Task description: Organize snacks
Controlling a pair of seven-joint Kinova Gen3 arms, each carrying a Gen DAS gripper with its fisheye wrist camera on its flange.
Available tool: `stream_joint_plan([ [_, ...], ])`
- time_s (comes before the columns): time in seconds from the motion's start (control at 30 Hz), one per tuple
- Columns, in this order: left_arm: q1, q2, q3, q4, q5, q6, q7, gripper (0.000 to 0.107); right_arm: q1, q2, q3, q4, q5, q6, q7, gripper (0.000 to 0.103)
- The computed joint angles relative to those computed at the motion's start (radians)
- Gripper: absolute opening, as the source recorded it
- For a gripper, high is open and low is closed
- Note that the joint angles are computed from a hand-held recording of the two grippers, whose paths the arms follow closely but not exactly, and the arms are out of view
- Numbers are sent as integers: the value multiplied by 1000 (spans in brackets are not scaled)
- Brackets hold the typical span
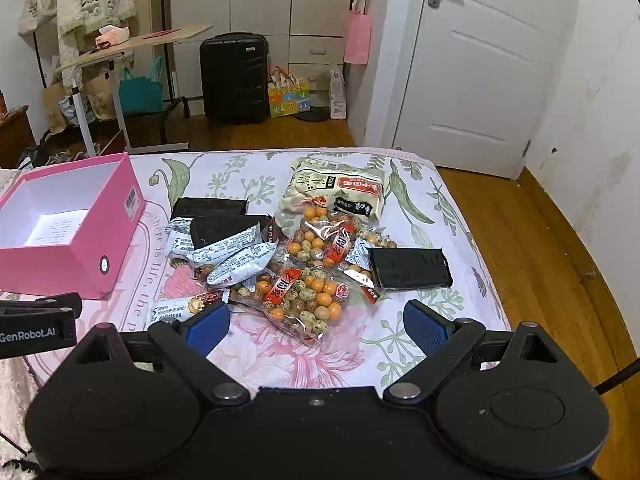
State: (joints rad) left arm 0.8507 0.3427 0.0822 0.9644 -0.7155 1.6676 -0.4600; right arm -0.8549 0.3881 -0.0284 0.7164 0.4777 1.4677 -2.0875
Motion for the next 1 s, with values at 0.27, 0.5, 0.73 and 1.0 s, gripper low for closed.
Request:
stream_joint_plan([
  [0.27, -30, -28, 9, 33, 36, -46, -9, 98, 6, -5, -4, 16, -14, -24, 7, 96],
  [0.5, -30, -90, -122, 131, 162, -208, -170, 95, 144, -57, -46, 95, -203, -223, 87, 94],
  [0.73, -332, -135, 111, 303, 278, -472, -454, 95, 309, 94, -110, -37, -480, -198, 215, 69],
  [1.0, -590, -82, 258, 369, 441, -696, -764, 95, 361, 311, -98, -227, -655, -125, 165, 61],
])
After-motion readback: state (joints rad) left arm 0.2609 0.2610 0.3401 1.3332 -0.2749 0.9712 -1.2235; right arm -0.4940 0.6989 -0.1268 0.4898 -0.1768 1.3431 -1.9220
